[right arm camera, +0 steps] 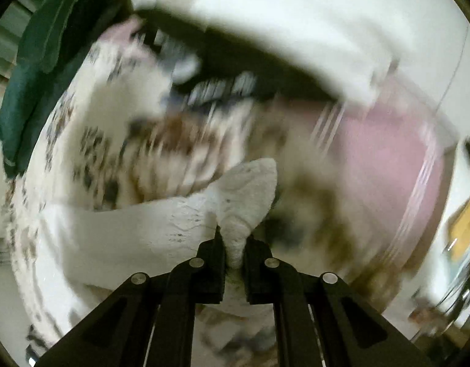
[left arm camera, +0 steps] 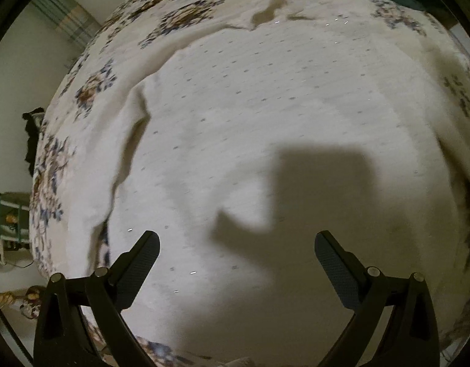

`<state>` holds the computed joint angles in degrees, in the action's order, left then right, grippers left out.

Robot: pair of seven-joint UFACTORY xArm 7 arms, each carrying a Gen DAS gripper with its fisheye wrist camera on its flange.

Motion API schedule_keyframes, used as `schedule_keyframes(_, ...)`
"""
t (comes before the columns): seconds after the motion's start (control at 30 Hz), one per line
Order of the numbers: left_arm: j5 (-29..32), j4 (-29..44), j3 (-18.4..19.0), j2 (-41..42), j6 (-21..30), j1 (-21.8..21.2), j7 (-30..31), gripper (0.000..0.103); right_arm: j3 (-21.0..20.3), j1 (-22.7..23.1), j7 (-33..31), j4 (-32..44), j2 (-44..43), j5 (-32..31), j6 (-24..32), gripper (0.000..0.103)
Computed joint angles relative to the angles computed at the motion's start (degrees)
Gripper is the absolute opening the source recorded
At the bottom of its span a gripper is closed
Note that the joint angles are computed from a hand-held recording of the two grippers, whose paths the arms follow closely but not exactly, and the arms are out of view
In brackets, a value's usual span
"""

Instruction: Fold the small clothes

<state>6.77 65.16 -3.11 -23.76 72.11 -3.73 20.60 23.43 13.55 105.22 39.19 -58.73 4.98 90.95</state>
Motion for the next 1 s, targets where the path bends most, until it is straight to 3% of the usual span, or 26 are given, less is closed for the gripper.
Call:
schedule_keyframes(0.07, -0.86, -0.23, -0.39, 0.17, 0.0, -0.52, -0.39, 0.103, -3.73, -0.98, -4.07, 0.4, -0.27, -3.97, 1.61, 0.009)
schedule_keyframes(0.17, -1.14, -1.24, -1.05, 0.43, -0.06, -1.05, -1.45, 0.103, -9.5, -2.23, -8.38, -4.45, -4.17, -3.23, -0.28, 0.011)
schedule_keyframes(0.2, -1.07, -2.05, -1.13, 0.14, -0.16, -1.24, -1.5, 0.103, -10.49, -3.14, -8.84, -6.04, -5.02, -2.31, -0.72, 0.019)
schedule_keyframes(0.23, -0.97, -2.61, -1.23, 0.08, -0.39, -1.41, -1.56, 0.103, -10.69, -4.08, -8.5, -7.24, -6.03, -1.14, -0.72, 0.035)
schedule_keyframes(0.27, -0.76, -3.45, -1.33, -0.06, -0.74, -1.58, -1.53, 0.103, -9.88, -4.92, -7.62, -7.36, -6.89, -0.3, -0.42, 0.046)
schedule_keyframes(0.33, -0.46, -5.2, -1.09, -0.53, -1.17, -1.72, -0.95, 0.103, -6.33, -6.02, -3.32, -7.9, -9.62, 2.22, -0.47, 0.053)
schedule_keyframes(0.47, 0.15, -9.85, -0.29, -1.15, -3.23, -1.45, 0.33, 0.103, 1.93, -3.98, 10.24, -14.53, -19.82, 11.09, -6.61, 0.059)
schedule_keyframes(0.53, -0.4, -11.29, 0.32, -0.64, -3.65, -1.16, 0.87, 0.103, 8.29, -1.55, 19.31, -20.9, -26.98, 15.2, -12.26, 0.059)
schedule_keyframes(0.67, -4.48, -11.7, 2.04, 1.31, -4.29, -0.59, 1.11, 0.103, 16.34, 1.34, 30.87, -26.63, -31.48, 15.29, -16.21, 0.063)
schedule_keyframes(0.8, -6.16, -11.05, 2.06, 2.89, -4.8, -0.15, 0.24, 0.103, 18.09, -2.39, 37.39, -24.98, -25.65, 12.06, -18.07, 0.066)
schedule_keyframes(0.9, -6.4, -11.17, 1.93, 3.13, -5.61, -0.06, 0.05, 0.103, 17.5, -3.11, 37.22, -24.47, -21.75, 8.83, -24.36, 0.051)
schedule_keyframes(1.0, -6.97, -11.31, 2.07, 3.38, -6.66, -0.1, 0.45, 0.103, 15.07, -3.51, 35.01, -24.45, -18.37, 4.59, -29.12, 0.048)
